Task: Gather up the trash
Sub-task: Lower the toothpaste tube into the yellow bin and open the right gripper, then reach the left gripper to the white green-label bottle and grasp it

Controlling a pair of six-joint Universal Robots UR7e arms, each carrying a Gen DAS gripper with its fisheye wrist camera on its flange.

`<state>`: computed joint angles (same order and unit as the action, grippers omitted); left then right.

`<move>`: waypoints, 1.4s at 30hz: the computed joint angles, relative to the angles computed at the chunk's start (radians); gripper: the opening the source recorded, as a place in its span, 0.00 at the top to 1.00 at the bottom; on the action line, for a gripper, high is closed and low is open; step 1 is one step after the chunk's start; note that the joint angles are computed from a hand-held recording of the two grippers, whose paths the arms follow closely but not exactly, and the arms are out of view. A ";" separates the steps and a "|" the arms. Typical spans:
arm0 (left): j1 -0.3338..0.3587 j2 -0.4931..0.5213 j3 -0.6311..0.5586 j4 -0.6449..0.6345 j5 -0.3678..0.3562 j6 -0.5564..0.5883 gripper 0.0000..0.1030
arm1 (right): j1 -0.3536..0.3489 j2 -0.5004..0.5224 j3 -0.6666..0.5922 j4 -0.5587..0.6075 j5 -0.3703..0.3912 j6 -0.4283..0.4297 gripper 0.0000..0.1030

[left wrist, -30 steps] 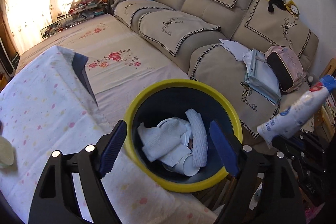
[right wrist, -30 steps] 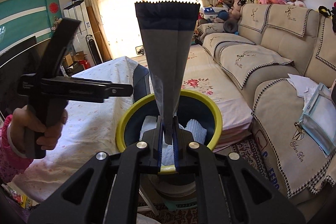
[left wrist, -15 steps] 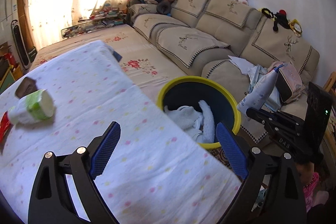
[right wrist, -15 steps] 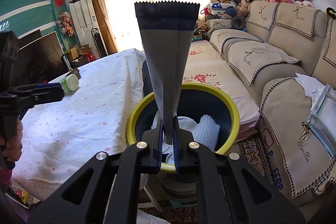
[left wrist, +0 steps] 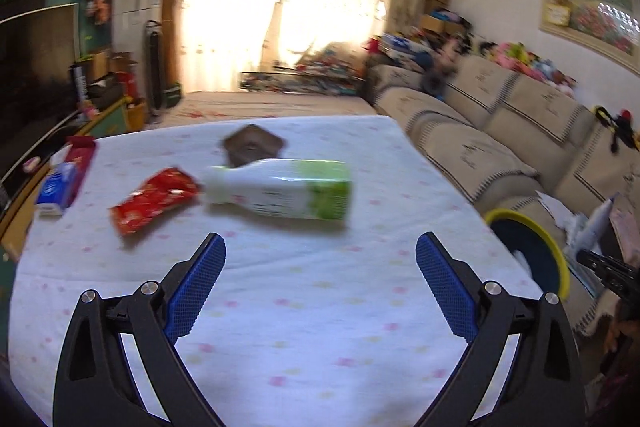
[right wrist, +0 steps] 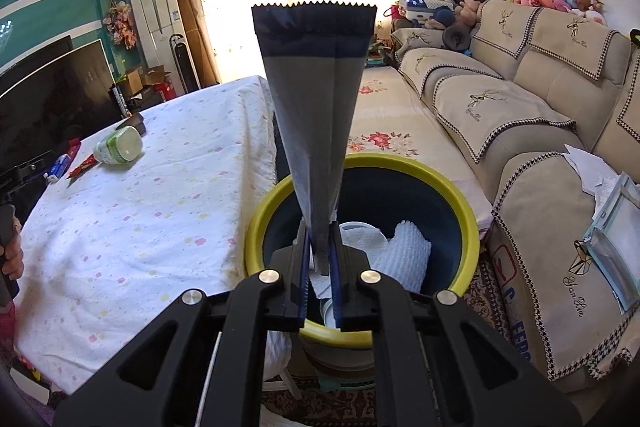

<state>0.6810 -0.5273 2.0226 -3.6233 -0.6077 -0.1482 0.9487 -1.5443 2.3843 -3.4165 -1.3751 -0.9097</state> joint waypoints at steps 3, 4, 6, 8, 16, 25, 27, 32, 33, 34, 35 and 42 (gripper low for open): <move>0.026 -0.021 0.052 -0.114 0.009 0.019 0.08 | 0.041 0.049 -0.041 -0.010 -0.085 0.024 0.90; 0.034 -0.025 0.058 -0.137 0.005 0.026 0.08 | 0.051 0.063 -0.056 -0.001 -0.109 0.032 0.90; 0.044 -0.030 0.067 -0.158 0.001 0.023 0.07 | 0.078 0.102 -0.088 -0.003 -0.178 0.051 0.90; 0.053 -0.038 0.071 -0.153 -0.015 0.018 0.07 | 0.102 0.138 -0.116 -0.006 -0.233 0.059 0.90; 0.033 -0.020 0.060 -0.161 -0.024 0.064 0.05 | 0.136 0.216 -0.160 -0.056 -0.327 0.097 0.64; 0.029 -0.008 0.037 -0.077 -0.024 0.050 0.05 | 0.146 0.159 -0.119 -0.059 -0.228 0.200 0.54; 0.031 -0.012 0.028 -0.023 -0.025 0.024 0.05 | 0.154 0.148 -0.105 -0.058 -0.180 0.209 0.52; 0.045 -0.040 -0.002 0.118 -0.058 -0.013 0.05 | 0.188 0.155 -0.075 -0.050 -0.085 0.183 0.49; 0.050 -0.050 -0.012 0.151 -0.072 -0.009 0.05 | 0.199 0.166 -0.073 -0.059 -0.086 0.173 0.49; 0.055 -0.057 -0.024 0.178 -0.082 0.001 0.05 | 0.209 0.180 -0.073 -0.066 -0.092 0.162 0.48; 0.063 -0.066 -0.040 0.203 -0.096 0.021 0.05 | 0.218 0.193 -0.074 -0.068 -0.100 0.153 0.48; 0.165 -0.095 -0.157 0.309 -0.243 0.218 0.05 | 0.228 0.213 -0.077 -0.045 -0.110 0.167 0.48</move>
